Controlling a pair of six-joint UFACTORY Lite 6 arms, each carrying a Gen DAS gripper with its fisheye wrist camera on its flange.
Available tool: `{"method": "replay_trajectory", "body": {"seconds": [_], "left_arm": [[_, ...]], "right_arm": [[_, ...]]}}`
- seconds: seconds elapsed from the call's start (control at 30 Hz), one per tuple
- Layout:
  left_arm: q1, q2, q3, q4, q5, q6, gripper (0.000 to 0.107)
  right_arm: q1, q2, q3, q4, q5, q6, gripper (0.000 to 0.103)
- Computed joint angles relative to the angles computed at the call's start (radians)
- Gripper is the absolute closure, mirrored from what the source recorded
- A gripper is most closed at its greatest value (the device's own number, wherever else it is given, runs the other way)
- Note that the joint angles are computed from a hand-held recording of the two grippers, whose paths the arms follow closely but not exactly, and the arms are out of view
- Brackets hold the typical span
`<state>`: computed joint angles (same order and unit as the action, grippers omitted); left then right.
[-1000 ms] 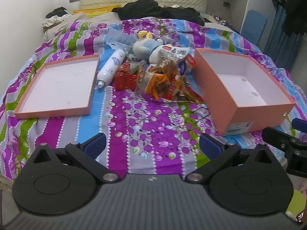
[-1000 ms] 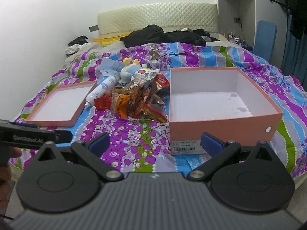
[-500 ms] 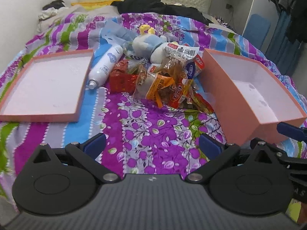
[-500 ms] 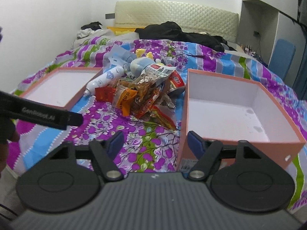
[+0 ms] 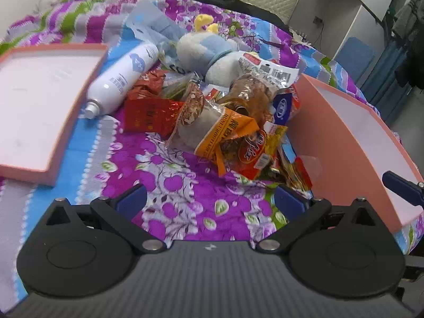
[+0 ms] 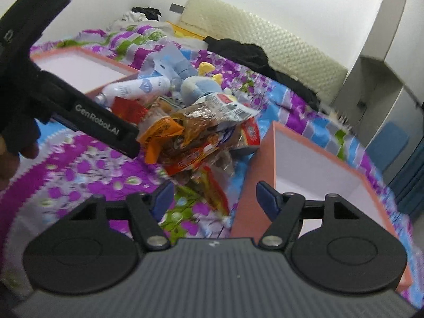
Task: Organize snacks
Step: 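Move the right tool down into the snack pile, then close the right gripper on a small red snack packet and lift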
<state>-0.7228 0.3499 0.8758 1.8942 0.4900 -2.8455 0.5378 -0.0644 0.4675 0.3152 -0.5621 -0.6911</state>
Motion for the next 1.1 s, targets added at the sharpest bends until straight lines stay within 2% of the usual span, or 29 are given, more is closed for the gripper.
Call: {"method": "replay_trajectory", "body": {"seconds": [0.1, 0.23, 0.33, 0.43, 0.53, 0.63, 0.7, 0.77, 0.83, 0.87, 0.93, 1.07, 1.1], "left_arm": [[0.075, 0.074, 0.036, 0.205, -0.022, -0.166, 0.004], [0.135, 0.173, 0.122, 0.305, -0.022, -0.219, 0.004], [0.152, 0.255, 0.229, 0.17, -0.013, -0.007, 0.004], [0.177, 0.325, 0.307, 0.163, -0.007, 0.132, 0.004], [0.198, 0.385, 0.363, 0.212, -0.005, 0.18, 0.004], [0.206, 0.442, 0.425, 0.224, 0.002, 0.238, 0.004], [0.213, 0.473, 0.456, 0.264, -0.001, 0.232, 0.004], [0.218, 0.498, 0.482, 0.301, -0.002, 0.214, 0.009], [0.225, 0.521, 0.506, 0.331, -0.012, 0.206, 0.025], [0.222, 0.525, 0.512, 0.314, -0.011, 0.222, 0.028], [0.224, 0.524, 0.509, 0.325, -0.016, 0.212, 0.036], [0.218, 0.488, 0.466, 0.346, -0.004, 0.187, 0.041], [0.216, 0.473, 0.449, 0.351, -0.003, 0.18, 0.041]], "right_arm": [[0.006, 0.127, 0.101, -0.02, -0.01, 0.0, 0.033], [0.054, 0.356, 0.269, 0.144, -0.096, -0.166, 0.033], [0.061, 0.485, 0.389, 0.215, -0.092, -0.256, 0.033], [0.07, 0.571, 0.476, 0.286, -0.083, -0.336, 0.033], [0.073, 0.647, 0.551, 0.324, -0.066, -0.396, 0.034], [0.08, 0.717, 0.615, 0.372, -0.06, -0.442, 0.049], [0.092, 0.741, 0.634, 0.394, -0.061, -0.459, 0.049], [0.104, 0.774, 0.661, 0.427, -0.076, -0.483, 0.048], [0.115, 0.8, 0.681, 0.451, -0.098, -0.488, 0.048], [0.121, 0.813, 0.691, 0.466, -0.105, -0.497, 0.049], [0.129, 0.814, 0.686, 0.467, -0.112, -0.484, 0.057], [0.151, 0.784, 0.65, 0.467, -0.114, -0.457, 0.077], [0.156, 0.768, 0.632, 0.471, -0.116, -0.448, 0.078]]}}
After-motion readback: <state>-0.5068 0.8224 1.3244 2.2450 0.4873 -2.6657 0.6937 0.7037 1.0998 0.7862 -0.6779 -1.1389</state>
